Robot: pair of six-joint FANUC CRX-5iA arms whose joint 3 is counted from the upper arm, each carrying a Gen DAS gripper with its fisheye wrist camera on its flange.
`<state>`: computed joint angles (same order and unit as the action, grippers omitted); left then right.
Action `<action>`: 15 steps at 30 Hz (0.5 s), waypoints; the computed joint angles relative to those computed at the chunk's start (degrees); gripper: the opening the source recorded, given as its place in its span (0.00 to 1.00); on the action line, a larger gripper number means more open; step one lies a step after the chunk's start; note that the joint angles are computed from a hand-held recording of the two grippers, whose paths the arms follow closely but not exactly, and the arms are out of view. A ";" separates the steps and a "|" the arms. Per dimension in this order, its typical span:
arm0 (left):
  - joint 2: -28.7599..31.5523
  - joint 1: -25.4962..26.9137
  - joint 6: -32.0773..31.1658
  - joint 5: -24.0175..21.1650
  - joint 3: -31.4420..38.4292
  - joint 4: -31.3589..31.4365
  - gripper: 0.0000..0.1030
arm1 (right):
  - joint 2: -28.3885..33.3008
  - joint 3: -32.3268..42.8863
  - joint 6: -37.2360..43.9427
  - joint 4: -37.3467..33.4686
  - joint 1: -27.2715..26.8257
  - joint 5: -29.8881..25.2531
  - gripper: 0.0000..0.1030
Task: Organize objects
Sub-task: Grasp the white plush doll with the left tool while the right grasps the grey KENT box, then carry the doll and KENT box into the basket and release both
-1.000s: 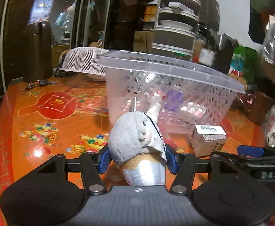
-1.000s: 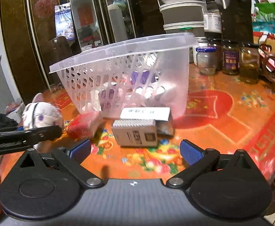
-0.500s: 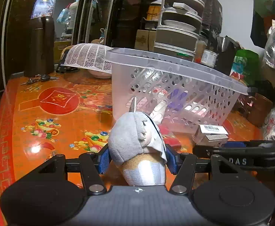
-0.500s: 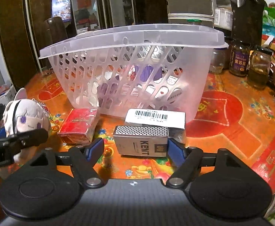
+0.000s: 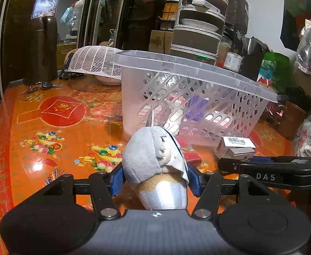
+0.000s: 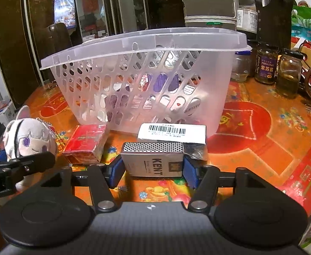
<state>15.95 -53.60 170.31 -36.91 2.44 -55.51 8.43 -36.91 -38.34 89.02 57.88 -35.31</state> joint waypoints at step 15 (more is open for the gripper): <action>-0.41 -1.02 3.18 -0.57 -0.35 -2.85 0.60 | -6.14 -9.00 -17.65 19.38 -0.79 -2.42 0.59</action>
<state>15.54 -54.63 173.50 -37.48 2.09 -58.36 2.29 -45.90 -55.99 108.41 57.09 -37.72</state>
